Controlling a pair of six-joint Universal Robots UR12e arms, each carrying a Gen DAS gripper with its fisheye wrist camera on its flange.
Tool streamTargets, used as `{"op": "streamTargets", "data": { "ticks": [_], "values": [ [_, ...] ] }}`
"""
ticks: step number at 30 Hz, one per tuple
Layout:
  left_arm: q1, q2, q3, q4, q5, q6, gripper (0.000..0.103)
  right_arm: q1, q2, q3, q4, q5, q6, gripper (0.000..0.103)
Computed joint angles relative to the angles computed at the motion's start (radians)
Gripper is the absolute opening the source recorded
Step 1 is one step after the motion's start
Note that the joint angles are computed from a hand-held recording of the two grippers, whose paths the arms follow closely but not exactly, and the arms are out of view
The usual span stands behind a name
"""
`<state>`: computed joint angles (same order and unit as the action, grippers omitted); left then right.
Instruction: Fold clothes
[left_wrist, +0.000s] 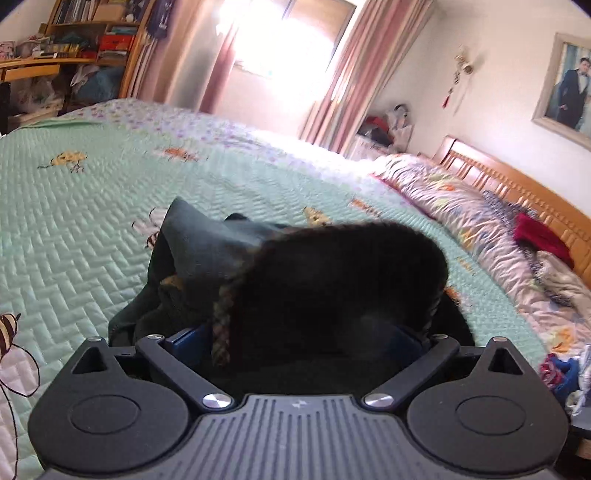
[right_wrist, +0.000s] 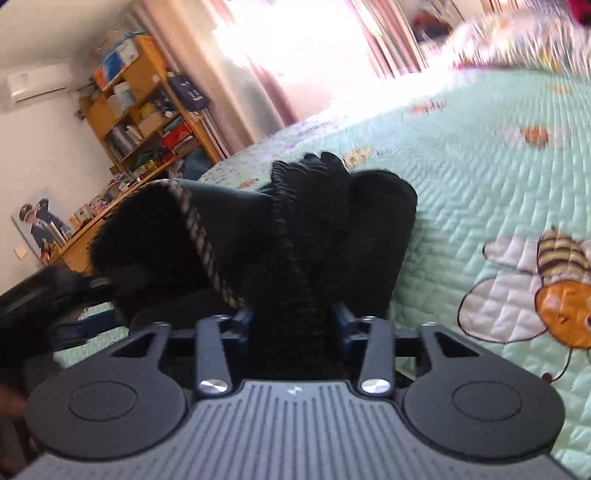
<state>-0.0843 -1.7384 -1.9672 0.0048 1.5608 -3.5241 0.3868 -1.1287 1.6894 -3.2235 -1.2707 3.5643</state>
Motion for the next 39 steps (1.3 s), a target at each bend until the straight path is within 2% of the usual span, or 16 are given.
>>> {"op": "streamTargets", "data": {
  "ticks": [5, 7, 9, 11, 12, 14, 17, 20, 22, 25, 26, 28, 30, 34, 36, 39],
  "values": [
    [-0.019, -0.039, 0.048, -0.121, 0.067, 0.012, 0.099, -0.032, -0.01, 0.046, -0.083, 0.076, 0.074, 0.018],
    [-0.022, -0.043, 0.049, -0.1, 0.071, -0.014, 0.089, -0.039, -0.012, 0.05, -0.075, 0.099, 0.1, 0.017],
    [-0.012, -0.039, 0.047, -0.045, 0.032, -0.008, 0.05, -0.043, -0.013, 0.046, -0.091, 0.132, 0.129, 0.013],
    [0.001, -0.037, 0.053, 0.002, -0.013, -0.001, 0.024, -0.04, -0.013, 0.033, -0.126, 0.153, 0.133, 0.012],
    [0.008, -0.035, 0.06, 0.021, -0.027, -0.002, 0.015, -0.043, -0.01, 0.02, -0.14, 0.177, 0.146, 0.012],
    [0.016, -0.028, 0.08, 0.056, -0.026, -0.001, 0.011, -0.048, 0.001, -0.015, -0.163, 0.219, 0.196, 0.011],
    [0.033, -0.007, 0.13, 0.094, 0.0, 0.01, 0.01, -0.052, 0.024, -0.108, -0.184, 0.271, 0.252, 0.011],
    [0.053, 0.031, 0.202, 0.028, -0.005, 0.029, 0.01, -0.047, 0.053, -0.243, -0.189, 0.307, 0.269, 0.01],
    [0.051, 0.058, 0.223, 0.023, 0.043, 0.067, 0.011, -0.043, 0.077, -0.35, -0.203, 0.33, 0.28, 0.01],
    [0.079, 0.121, 0.166, 0.127, -0.063, 0.102, 0.017, -0.043, 0.105, -0.456, -0.286, 0.362, 0.32, 0.01],
    [0.084, 0.141, 0.132, 0.137, -0.105, 0.112, 0.026, -0.044, 0.107, -0.465, -0.332, 0.368, 0.322, 0.01],
    [0.092, 0.18, 0.063, 0.148, -0.181, 0.135, 0.039, -0.05, 0.081, -0.397, -0.38, 0.398, 0.277, 0.01],
    [0.079, 0.2, -0.011, 0.099, -0.196, 0.156, 0.045, -0.052, 0.037, -0.29, -0.357, 0.395, 0.185, 0.011],
    [0.043, 0.177, -0.118, -0.109, -0.182, 0.141, 0.041, -0.053, -0.063, -0.046, -0.035, 0.299, 0.037, 0.011],
    [0.028, 0.175, -0.182, -0.084, -0.155, 0.1, 0.04, -0.053, -0.096, 0.041, 0.118, 0.244, 0.023, 0.012],
    [0.04, 0.198, -0.249, 0.021, -0.196, 0.03, 0.043, -0.065, -0.135, 0.133, 0.143, 0.292, -0.033, 0.017]
  ]
}}
